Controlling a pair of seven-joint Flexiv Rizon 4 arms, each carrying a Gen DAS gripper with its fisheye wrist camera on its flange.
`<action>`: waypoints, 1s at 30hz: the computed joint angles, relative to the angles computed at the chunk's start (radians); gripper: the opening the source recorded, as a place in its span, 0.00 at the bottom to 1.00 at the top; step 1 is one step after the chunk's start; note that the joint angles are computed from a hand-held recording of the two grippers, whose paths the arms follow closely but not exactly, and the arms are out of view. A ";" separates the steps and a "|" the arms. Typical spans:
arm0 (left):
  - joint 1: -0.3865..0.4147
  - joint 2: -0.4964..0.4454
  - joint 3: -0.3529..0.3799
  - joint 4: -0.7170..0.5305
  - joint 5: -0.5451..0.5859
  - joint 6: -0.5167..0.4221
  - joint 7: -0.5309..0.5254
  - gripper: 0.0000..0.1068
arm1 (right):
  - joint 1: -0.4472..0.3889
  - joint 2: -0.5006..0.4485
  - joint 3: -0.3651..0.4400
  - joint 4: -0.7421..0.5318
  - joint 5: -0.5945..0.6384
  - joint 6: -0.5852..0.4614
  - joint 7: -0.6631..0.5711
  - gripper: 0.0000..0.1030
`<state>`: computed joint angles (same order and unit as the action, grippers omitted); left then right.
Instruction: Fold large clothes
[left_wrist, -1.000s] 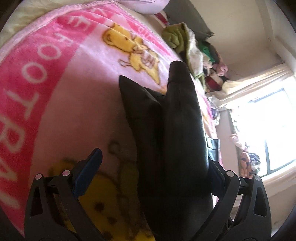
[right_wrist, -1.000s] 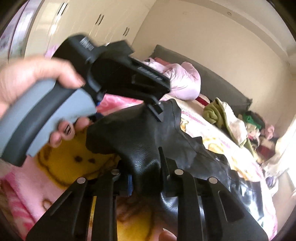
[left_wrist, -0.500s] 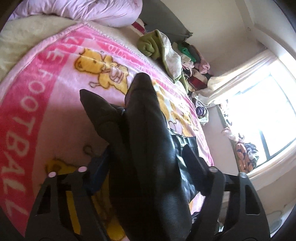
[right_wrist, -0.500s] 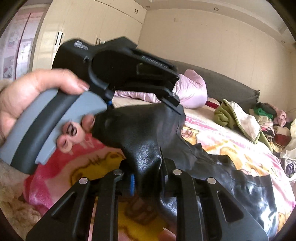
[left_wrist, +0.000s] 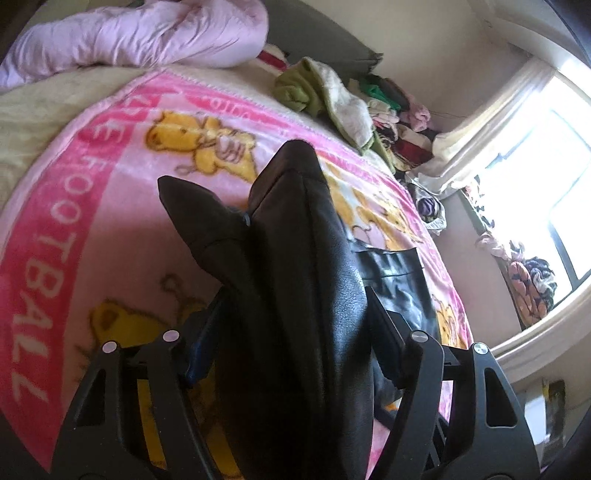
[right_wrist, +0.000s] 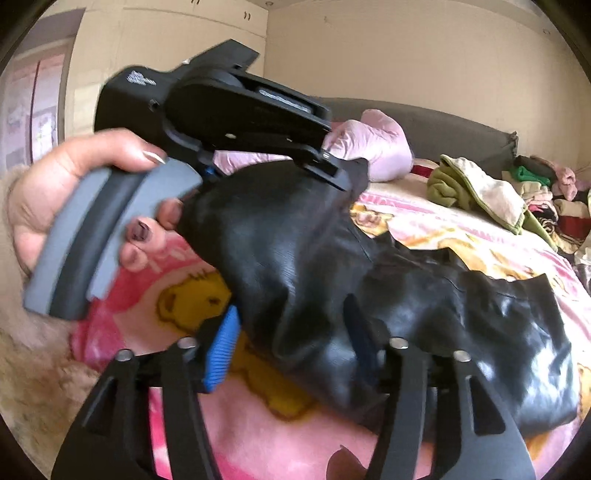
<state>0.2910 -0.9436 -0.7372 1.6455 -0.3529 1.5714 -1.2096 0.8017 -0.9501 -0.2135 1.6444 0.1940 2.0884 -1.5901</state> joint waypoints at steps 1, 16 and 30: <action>-0.001 0.001 0.004 0.001 -0.006 -0.005 -0.008 0.57 | 0.021 -0.011 -0.023 -0.004 0.009 -0.002 -0.012 0.59; 0.169 -0.178 -0.186 0.004 -0.178 -0.187 0.117 0.59 | 0.049 -0.055 -0.022 -0.045 0.067 0.042 -0.166 0.15; 0.201 -0.174 -0.274 0.071 -0.059 -0.013 0.155 0.33 | -0.284 0.116 0.180 0.076 -0.181 -0.106 0.039 0.01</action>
<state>0.4920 -1.1173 -1.0112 1.7168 -0.4118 1.5585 -1.0546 0.5172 -0.8342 -0.0333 1.7207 0.0132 1.9827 -1.5515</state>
